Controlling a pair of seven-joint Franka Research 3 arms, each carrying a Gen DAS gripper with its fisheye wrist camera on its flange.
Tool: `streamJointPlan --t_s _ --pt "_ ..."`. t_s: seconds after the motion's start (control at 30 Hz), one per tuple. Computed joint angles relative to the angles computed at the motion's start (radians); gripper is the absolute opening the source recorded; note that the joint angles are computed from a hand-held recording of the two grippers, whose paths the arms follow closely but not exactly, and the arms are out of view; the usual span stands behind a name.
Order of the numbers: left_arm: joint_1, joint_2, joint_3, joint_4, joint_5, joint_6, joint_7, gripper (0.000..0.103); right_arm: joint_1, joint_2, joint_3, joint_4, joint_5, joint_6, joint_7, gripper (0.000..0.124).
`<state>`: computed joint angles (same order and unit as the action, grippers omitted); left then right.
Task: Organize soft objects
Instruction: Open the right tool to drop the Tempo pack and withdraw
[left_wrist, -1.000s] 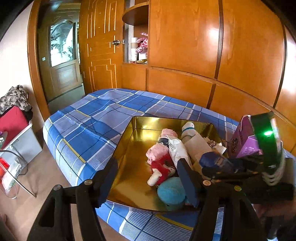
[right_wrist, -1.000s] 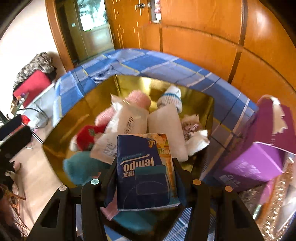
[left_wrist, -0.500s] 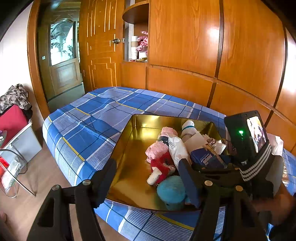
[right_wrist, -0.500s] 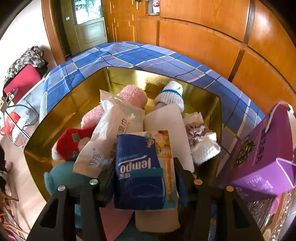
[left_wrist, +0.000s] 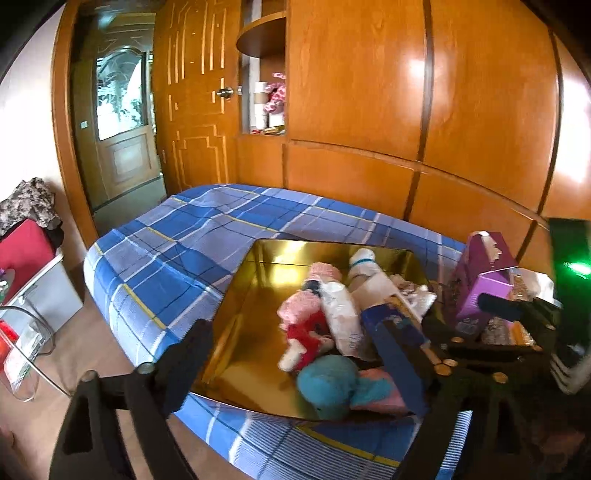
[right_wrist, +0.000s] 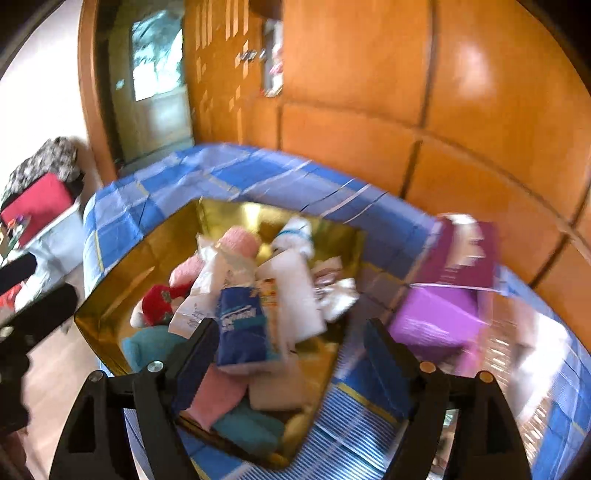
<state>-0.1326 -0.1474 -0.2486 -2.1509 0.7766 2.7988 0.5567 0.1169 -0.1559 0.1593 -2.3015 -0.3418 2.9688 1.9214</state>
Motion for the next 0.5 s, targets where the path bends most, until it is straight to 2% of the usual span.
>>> streamJointPlan --t_s 0.03,0.13,0.2,0.27,0.4,0.5 --pt "-0.005 0.001 -0.003 0.004 -0.002 0.001 0.004 0.103 -0.024 -0.024 0.014 -0.021 -0.040 0.009 0.047 0.081" --pt "-0.044 0.020 -0.005 0.034 -0.091 -0.033 0.107 0.103 -0.061 -0.105 0.025 -0.104 -0.044 0.020 0.089 0.081" --pt "-0.046 0.024 -0.025 0.046 -0.037 -0.055 0.058 0.103 -0.072 -0.136 0.025 -0.139 -0.012 0.008 0.072 0.081" --pt "-0.055 0.025 -0.033 0.046 -0.002 -0.043 0.033 0.103 -0.085 -0.175 0.026 -0.183 0.019 0.004 0.058 0.081" --pt "-0.061 0.020 -0.059 0.051 0.127 -0.063 -0.092 0.103 -0.160 -0.254 0.073 -0.259 0.036 0.020 0.067 0.081" --pt "-0.081 0.018 -0.049 0.049 0.092 -0.074 -0.100 0.103 -0.227 -0.314 0.121 -0.306 0.048 0.042 0.091 0.081"
